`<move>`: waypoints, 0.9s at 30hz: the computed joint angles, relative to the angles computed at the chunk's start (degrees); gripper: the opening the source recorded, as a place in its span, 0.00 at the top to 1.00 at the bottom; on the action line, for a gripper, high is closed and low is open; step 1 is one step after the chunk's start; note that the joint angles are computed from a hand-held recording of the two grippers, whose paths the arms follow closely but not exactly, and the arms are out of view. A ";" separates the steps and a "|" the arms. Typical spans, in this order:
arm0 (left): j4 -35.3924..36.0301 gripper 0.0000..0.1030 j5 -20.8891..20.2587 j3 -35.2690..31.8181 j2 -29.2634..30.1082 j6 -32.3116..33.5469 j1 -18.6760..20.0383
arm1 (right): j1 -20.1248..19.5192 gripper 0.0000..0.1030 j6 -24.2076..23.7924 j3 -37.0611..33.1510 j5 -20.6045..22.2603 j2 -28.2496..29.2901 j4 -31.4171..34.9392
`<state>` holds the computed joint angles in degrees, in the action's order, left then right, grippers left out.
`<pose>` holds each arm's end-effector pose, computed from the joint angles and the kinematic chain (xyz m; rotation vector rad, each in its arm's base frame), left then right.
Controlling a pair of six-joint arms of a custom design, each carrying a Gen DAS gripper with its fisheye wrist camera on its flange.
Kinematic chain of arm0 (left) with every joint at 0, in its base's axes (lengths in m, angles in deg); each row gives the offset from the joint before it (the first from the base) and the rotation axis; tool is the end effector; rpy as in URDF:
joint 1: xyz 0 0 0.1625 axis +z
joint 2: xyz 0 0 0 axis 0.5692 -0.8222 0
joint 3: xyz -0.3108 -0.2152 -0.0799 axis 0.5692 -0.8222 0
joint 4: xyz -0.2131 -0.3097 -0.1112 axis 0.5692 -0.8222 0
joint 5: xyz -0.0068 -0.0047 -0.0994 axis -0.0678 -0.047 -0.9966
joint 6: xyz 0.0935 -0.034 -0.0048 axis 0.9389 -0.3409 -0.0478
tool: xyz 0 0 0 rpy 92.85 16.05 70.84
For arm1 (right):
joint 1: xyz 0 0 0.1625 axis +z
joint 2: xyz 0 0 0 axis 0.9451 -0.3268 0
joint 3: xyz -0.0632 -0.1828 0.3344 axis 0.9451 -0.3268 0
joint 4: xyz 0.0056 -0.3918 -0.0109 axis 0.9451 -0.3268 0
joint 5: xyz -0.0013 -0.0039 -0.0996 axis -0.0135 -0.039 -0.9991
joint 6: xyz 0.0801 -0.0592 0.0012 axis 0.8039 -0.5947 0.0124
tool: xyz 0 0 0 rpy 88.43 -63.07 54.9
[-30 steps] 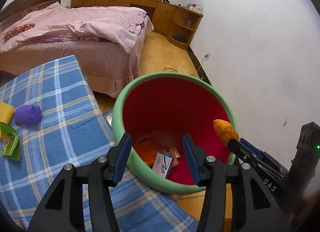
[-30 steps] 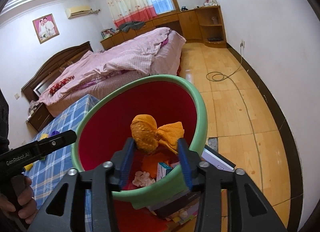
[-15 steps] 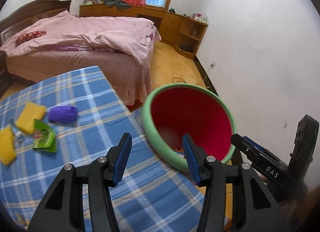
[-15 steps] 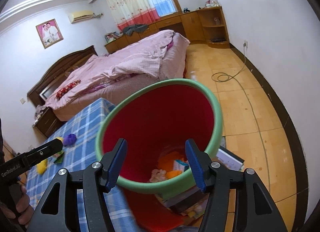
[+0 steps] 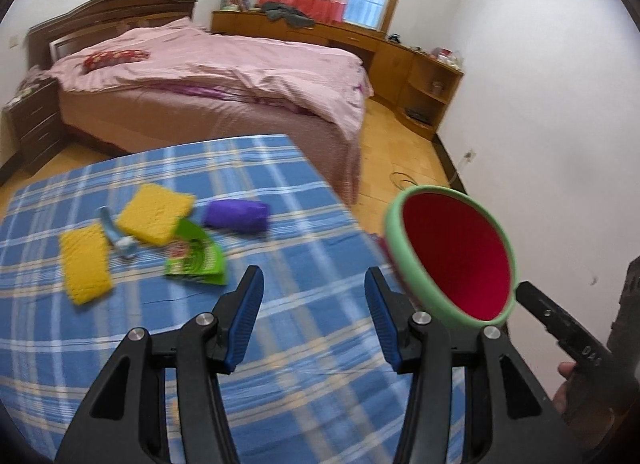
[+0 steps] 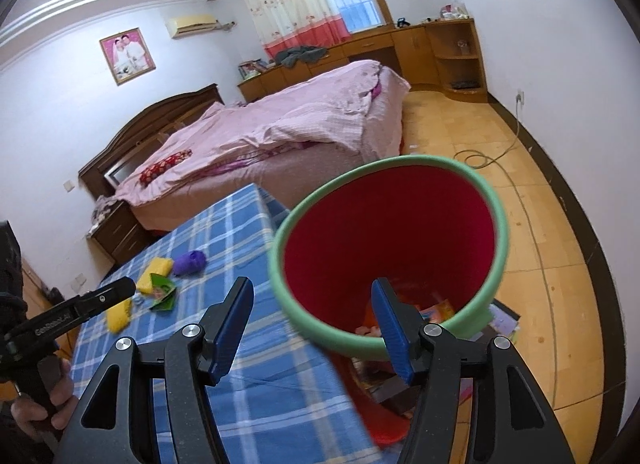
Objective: Collect trash
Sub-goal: 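Move both open tools back over the yellow foam net and green box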
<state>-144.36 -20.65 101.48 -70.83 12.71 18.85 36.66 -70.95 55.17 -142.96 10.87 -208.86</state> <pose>-0.1881 -0.5727 0.1934 0.6328 2.5269 -0.8703 0.2279 -0.4692 0.1489 0.0864 -2.3617 1.2891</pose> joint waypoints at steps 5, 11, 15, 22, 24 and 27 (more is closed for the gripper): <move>-0.21 0.49 3.50 0.19 -2.23 0.82 2.29 | 1.04 0.38 1.21 -3.25 0.16 2.84 3.13; -0.63 0.49 5.87 -1.54 -3.43 1.54 5.95 | 2.09 0.38 1.07 -7.39 -0.13 6.16 6.78; 1.66 0.46 7.99 -4.24 -2.57 1.33 8.54 | 2.46 0.38 1.10 -9.99 -0.10 8.14 8.96; 1.48 0.42 11.17 -8.20 0.53 1.25 12.63 | 3.03 0.38 0.56 -14.81 -0.04 11.23 13.68; 0.41 0.42 10.49 -8.53 0.95 1.34 13.46 | 3.17 0.38 0.24 -15.88 0.41 11.94 14.67; 1.36 0.42 9.13 -9.41 1.26 0.18 14.54 | 3.46 0.38 -0.42 -18.12 0.58 13.32 16.39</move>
